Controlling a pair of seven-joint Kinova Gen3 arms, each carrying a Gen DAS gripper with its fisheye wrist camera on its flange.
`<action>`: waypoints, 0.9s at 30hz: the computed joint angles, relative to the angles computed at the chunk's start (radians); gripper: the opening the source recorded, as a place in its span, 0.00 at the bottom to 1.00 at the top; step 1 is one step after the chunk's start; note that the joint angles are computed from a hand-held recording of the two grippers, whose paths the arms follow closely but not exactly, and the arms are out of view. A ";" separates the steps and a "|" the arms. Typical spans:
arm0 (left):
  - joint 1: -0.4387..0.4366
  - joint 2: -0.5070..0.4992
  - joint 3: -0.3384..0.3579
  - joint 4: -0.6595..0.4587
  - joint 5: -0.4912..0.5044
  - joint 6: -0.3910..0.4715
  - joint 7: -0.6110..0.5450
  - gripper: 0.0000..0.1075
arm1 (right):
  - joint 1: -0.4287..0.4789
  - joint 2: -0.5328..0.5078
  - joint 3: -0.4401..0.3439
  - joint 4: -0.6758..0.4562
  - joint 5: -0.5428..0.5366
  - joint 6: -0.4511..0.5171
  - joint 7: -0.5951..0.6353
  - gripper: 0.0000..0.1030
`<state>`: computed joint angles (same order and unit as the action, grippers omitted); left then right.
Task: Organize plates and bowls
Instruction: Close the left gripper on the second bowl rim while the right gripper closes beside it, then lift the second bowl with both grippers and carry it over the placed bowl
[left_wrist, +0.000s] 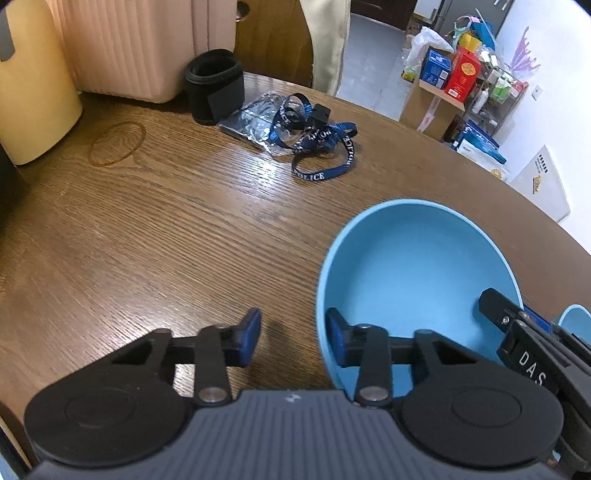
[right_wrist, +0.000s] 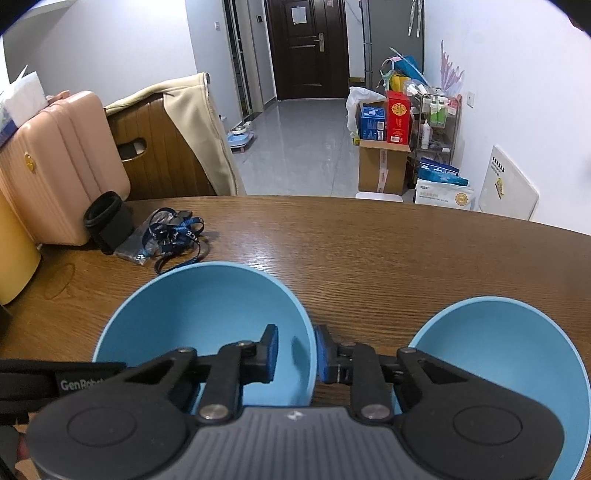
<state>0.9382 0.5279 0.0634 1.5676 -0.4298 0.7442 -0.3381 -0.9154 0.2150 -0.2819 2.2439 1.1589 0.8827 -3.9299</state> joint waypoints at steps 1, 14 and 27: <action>-0.002 0.001 0.003 0.000 0.002 -0.002 -0.003 0.30 | 0.001 0.000 0.000 0.002 0.003 -0.004 -0.002 0.14; 0.019 0.006 -0.003 -0.002 -0.017 -0.014 -0.034 0.13 | 0.008 -0.005 -0.005 0.034 0.064 -0.033 -0.074 0.06; 0.055 -0.025 -0.014 0.016 -0.090 -0.007 0.015 0.13 | -0.012 -0.026 -0.031 0.050 0.081 0.016 -0.125 0.06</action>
<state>0.9934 0.5031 0.0492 1.5836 -0.5200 0.7369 -0.3227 -0.9272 0.1895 -0.3124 2.2942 1.2398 0.8989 -4.0554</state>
